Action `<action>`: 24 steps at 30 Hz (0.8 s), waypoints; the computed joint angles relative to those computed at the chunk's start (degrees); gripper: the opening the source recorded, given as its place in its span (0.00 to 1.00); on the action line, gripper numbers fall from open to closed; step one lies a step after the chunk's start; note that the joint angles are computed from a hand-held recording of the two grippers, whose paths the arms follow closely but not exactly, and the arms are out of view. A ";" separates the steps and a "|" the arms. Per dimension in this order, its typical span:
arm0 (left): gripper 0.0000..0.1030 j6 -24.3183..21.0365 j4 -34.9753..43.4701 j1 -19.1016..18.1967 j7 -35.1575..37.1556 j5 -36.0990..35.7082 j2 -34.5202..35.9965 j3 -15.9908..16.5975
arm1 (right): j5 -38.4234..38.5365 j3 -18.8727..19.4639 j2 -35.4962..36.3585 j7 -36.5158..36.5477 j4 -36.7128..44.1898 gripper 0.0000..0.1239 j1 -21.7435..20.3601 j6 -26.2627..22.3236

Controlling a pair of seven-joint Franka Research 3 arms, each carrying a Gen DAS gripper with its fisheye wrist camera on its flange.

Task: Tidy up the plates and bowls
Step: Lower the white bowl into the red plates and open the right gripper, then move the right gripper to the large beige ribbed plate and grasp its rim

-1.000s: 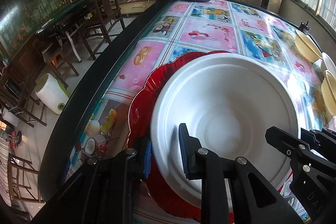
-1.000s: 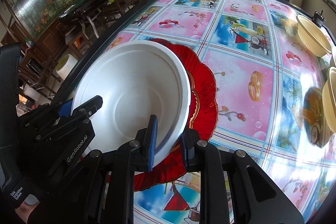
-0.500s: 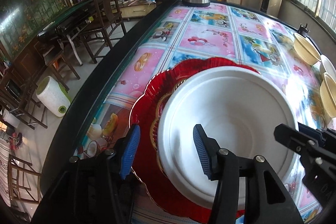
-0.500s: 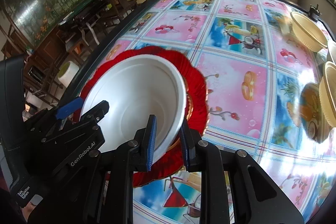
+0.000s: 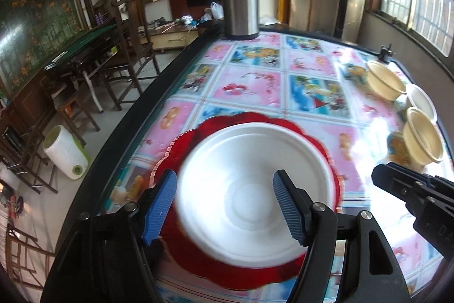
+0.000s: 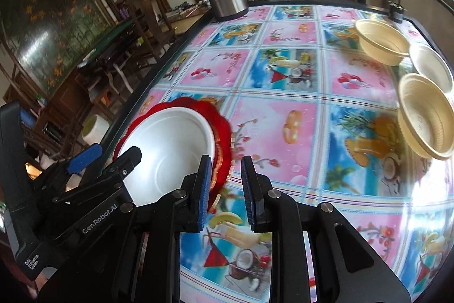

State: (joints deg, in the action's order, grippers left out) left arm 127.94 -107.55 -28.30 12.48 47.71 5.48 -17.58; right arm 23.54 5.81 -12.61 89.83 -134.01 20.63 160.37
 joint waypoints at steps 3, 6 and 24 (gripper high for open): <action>0.69 0.16 2.24 -0.71 0.66 0.46 1.68 -0.31 | 0.01 -0.45 -2.05 0.56 -1.92 0.19 -0.80 0.48; 0.69 0.70 3.98 -1.61 1.30 0.43 3.03 -0.23 | 0.57 -1.33 -3.98 0.38 -3.81 0.34 -1.32 0.81; 0.69 -0.58 21.59 -9.66 9.80 -1.68 16.54 2.56 | 0.81 -6.10 -11.25 0.57 -11.74 0.34 -9.63 0.24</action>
State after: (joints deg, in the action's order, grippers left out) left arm 127.36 -85.96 -37.96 22.28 46.03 22.03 -15.02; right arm 24.35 -0.29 -23.86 90.40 -145.75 11.00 160.61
